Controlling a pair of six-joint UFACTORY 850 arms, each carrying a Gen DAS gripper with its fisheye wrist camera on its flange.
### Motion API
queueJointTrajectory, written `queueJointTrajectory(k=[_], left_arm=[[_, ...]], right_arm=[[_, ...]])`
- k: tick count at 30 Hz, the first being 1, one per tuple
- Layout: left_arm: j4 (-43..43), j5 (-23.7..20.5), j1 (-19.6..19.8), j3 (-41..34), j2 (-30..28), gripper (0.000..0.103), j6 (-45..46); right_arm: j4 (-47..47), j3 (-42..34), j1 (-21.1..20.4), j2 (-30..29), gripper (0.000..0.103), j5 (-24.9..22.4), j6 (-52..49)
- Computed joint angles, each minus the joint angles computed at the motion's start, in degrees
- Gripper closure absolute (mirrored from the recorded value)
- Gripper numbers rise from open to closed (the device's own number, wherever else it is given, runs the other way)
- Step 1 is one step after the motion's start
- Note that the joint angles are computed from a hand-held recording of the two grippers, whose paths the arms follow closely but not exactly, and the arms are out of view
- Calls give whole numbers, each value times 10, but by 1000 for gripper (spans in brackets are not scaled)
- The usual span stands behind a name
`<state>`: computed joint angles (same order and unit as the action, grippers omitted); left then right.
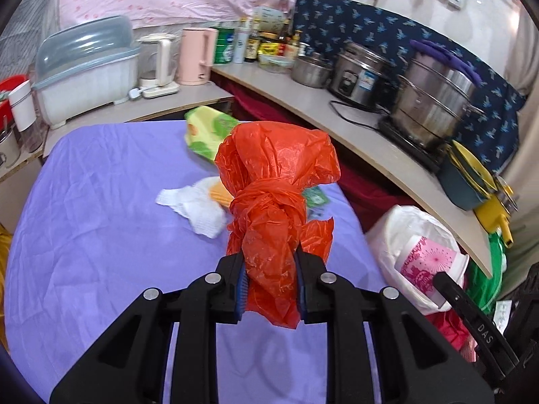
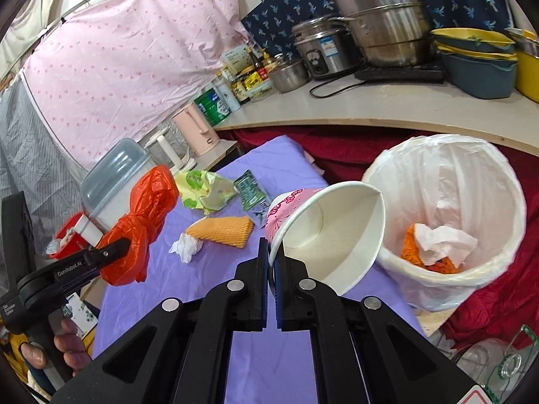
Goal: Collect trash
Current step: 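Carry the red bag and pink cup over the white bin and open both tools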
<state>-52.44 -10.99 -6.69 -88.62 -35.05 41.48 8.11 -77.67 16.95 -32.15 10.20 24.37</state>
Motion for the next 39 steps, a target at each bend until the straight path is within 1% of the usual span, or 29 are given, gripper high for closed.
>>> queueJointTrajectory(k=[4, 7, 10, 12, 16, 20, 25, 28, 30, 34, 35, 39], left_arm=[[-35, -12, -28, 9, 9, 82, 47], [-45, -21, -47, 6, 8, 82, 67], [-47, -31, -69, -1, 4, 82, 79], [-33, -44, -83, -16, -6, 82, 69], [19, -67, -114, -57, -36, 82, 24], [75, -75, -141, -99, -68, 82, -22], [141, -99, -163, -158, -112, 82, -84], [196, -110, -174, -191, -136, 82, -132], [214, -117, -178, -207, -148, 81, -154], [247, -109, -185, -219, -158, 77, -188], [256, -106, -185, -220, -157, 75, -197], [276, -97, -185, -218, -155, 73, -216]], right_arm=[[64, 52, -11, 38, 99, 23, -54], [107, 93, -22, 68, 99, 42, -84], [135, 133, -35, 97, 99, 60, -100], [155, 158, -45, 116, 99, 72, -111], [175, 193, -62, 142, 99, 91, -115], [173, 218, -77, 156, 99, 104, -101], [167, 238, -95, 168, 99, 113, -85], [168, 244, -102, 171, 99, 114, -79], [170, 249, -106, 174, 99, 115, -78], [166, 249, -111, 171, 99, 112, -72], [163, 248, -112, 170, 99, 112, -69], [152, 241, -112, 164, 99, 109, -59]])
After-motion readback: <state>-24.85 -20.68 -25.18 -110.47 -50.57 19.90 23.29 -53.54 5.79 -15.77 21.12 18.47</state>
